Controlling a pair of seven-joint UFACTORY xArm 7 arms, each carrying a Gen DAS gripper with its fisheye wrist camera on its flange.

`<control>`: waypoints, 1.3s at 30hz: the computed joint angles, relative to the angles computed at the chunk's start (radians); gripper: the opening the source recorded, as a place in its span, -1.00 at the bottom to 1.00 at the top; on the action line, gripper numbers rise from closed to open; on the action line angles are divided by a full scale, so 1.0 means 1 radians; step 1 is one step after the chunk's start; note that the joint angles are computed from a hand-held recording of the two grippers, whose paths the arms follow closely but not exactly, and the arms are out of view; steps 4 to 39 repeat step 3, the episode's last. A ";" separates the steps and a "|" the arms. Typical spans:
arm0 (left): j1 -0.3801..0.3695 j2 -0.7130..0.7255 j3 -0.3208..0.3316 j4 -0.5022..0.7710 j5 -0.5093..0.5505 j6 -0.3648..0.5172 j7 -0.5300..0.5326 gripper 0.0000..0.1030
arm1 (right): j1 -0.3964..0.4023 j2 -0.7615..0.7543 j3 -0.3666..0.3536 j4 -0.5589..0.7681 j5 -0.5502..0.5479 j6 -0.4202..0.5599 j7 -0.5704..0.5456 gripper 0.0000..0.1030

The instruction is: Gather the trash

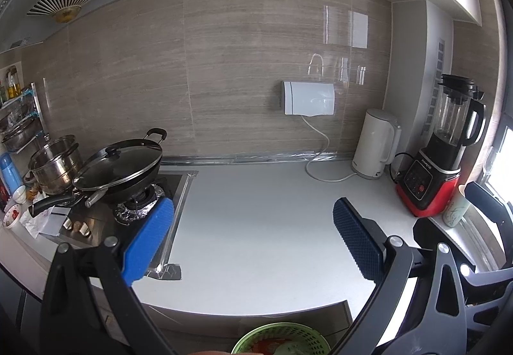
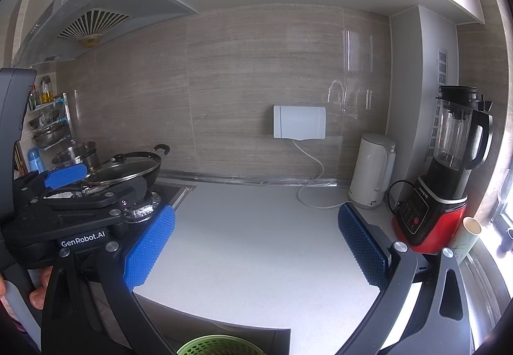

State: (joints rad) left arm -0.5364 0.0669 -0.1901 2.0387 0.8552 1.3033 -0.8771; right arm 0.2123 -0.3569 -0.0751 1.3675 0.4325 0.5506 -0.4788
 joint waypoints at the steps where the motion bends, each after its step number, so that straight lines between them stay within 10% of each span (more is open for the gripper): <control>1: -0.001 0.002 0.000 0.002 0.001 0.001 0.000 0.85 | 0.000 0.000 0.001 0.000 0.000 0.000 0.000 0.96; 39: -0.001 0.004 0.001 0.005 -0.001 0.000 0.002 0.85 | 0.000 0.000 -0.001 -0.002 0.002 0.000 -0.002 0.96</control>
